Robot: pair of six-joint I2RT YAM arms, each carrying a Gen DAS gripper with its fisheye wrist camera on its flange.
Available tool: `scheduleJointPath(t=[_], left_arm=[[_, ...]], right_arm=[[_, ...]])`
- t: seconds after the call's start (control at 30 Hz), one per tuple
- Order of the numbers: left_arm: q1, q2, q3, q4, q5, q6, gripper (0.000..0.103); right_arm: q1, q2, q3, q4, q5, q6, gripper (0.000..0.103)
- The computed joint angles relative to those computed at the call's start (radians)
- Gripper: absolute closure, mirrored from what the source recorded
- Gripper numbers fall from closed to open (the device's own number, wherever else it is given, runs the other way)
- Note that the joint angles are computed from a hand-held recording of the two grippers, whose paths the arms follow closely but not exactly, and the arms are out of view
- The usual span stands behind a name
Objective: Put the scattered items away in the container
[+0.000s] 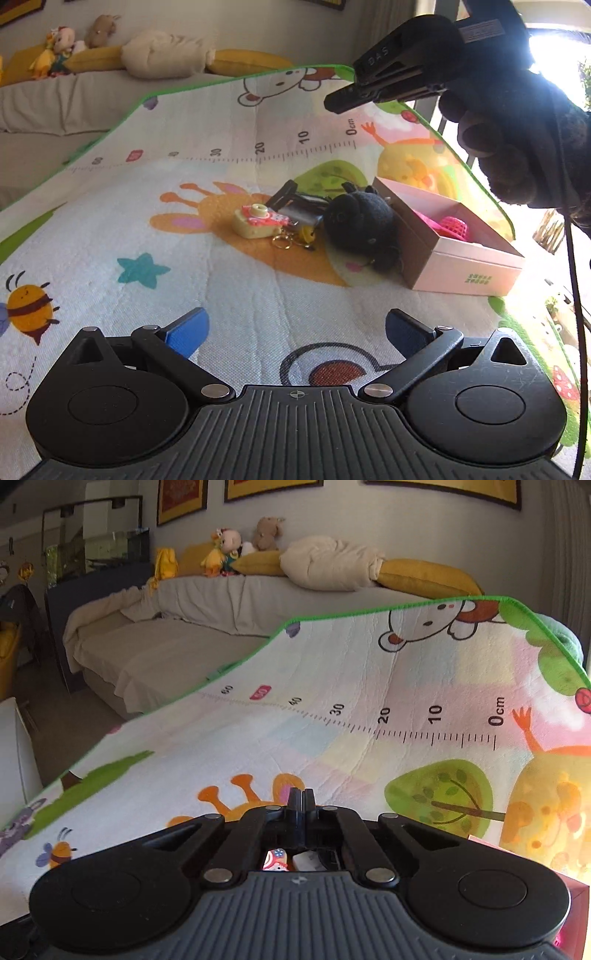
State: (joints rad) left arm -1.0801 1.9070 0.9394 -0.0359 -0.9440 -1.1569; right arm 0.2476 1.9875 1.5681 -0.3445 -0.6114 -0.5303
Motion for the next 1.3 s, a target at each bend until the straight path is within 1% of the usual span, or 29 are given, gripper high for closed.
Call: scheduleJointPath(t=[0.07,0.13,0.17,0.2,0.23,0.3,0.37,0.4,0.43,0.47,0.5,0.53,0.57,0.63,0.67,0.7,0.73,0.77,0.8,0.83,0.87,0.9,0.93,0.97,1.07,1.13,1.2,1.3], left_arm=[[-0.012,0.004,0.028,-0.039,-0.011,-0.009,0.000],[-0.024,0.016,0.061,-0.093,-0.019,-0.034,0.000],[-0.026,0.022,0.072,-0.113,-0.019,-0.046,0.000],[-0.028,0.029,0.082,-0.136,-0.017,-0.062,0.000],[-0.029,0.037,0.087,-0.151,-0.012,-0.077,0.000],[-0.024,0.048,0.084,-0.158,0.006,-0.099,0.000],[-0.020,0.054,0.073,-0.152,0.023,-0.117,0.000],[-0.019,0.047,0.055,-0.130,0.029,-0.121,0.000],[-0.020,0.038,0.035,-0.100,0.027,-0.117,0.000],[-0.020,0.031,0.017,-0.070,0.028,-0.110,0.000],[-0.019,0.026,0.005,-0.049,0.033,-0.105,0.000],[-0.018,0.024,-0.003,-0.035,0.038,-0.103,0.000],[-0.017,0.022,-0.009,-0.024,0.040,-0.101,0.000],[-0.017,0.021,-0.017,-0.005,0.043,-0.098,0.000],[-0.017,0.020,-0.022,0.003,0.043,-0.098,0.000],[-0.018,0.018,-0.026,0.009,0.042,-0.101,0.000],[-0.019,0.017,-0.029,0.012,0.040,-0.104,0.000],[-0.020,0.017,-0.029,0.012,0.040,-0.108,0.000],[-0.020,0.018,-0.026,0.007,0.039,-0.112,0.000],[-0.020,0.020,-0.022,0.000,0.038,-0.115,0.000],[-0.021,0.022,-0.016,-0.011,0.036,-0.119,0.000],[-0.022,0.025,-0.006,-0.030,0.031,-0.123,0.000],[-0.024,0.029,0.006,-0.051,0.025,-0.126,0.000],[-0.028,0.034,0.021,-0.075,0.016,-0.128,0.000],[-0.042,0.051,0.071,-0.153,-0.004,-0.131,0.000],[-0.056,0.058,0.107,-0.204,-0.012,-0.134,0.000],[-0.074,0.052,0.125,-0.223,-0.027,-0.118,0.000],[-0.103,0.042,0.155,-0.252,-0.055,-0.075,0.000]], right_arm=[[-0.025,-0.062,-0.045,-0.015,-0.041,-0.041,0.103],[-0.028,-0.085,-0.066,-0.038,-0.017,-0.094,0.103],[-0.021,-0.088,-0.087,-0.021,0.014,-0.115,0.101],[-0.009,-0.086,-0.118,0.016,0.059,-0.135,0.095],[0.006,-0.075,-0.138,0.047,0.107,-0.147,0.086],[0.044,-0.028,-0.169,0.118,0.210,-0.138,0.075],[0.085,0.041,-0.167,0.185,0.299,-0.115,0.071],[0.111,0.088,-0.163,0.244,0.361,-0.092,0.065],[0.130,0.125,-0.142,0.265,0.405,-0.070,0.058],[0.149,0.167,-0.110,0.272,0.448,-0.052,0.053],[0.168,0.208,-0.076,0.275,0.487,-0.041,0.045],[0.181,0.230,-0.070,0.312,0.511,-0.033,0.037],[0.196,0.258,-0.041,0.315,0.546,-0.042,0.037],[0.212,0.305,0.011,0.312,0.579,-0.051,0.038],[0.212,0.324,0.032,0.316,0.577,-0.053,0.042],[0.211,0.335,0.052,0.306,0.569,-0.062,0.054],[0.213,0.334,0.043,0.328,0.575,-0.076,0.065],[0.216,0.323,0.012,0.377,0.590,-0.093,0.075],[0.212,0.310,-0.011,0.397,0.586,-0.108,0.081],[0.205,0.289,-0.038,0.414,0.567,-0.119,0.082],[0.195,0.262,-0.071,0.436,0.547,-0.129,0.089],[0.187,0.231,-0.109,0.464,0.533,-0.139,0.094],[0.175,0.195,-0.146,0.485,0.513,-0.141,0.096],[0.157,0.152,-0.176,0.481,0.479,-0.134,0.097],[0.093,0.029,-0.237,0.421,0.356,-0.089,0.100],[0.031,-0.057,-0.250,0.321,0.223,-0.055,0.100],[-0.031,-0.130,-0.256,0.218,0.097,-0.036,0.100],[-0.125,-0.208,-0.240,0.021,-0.100,-0.055,0.100]])
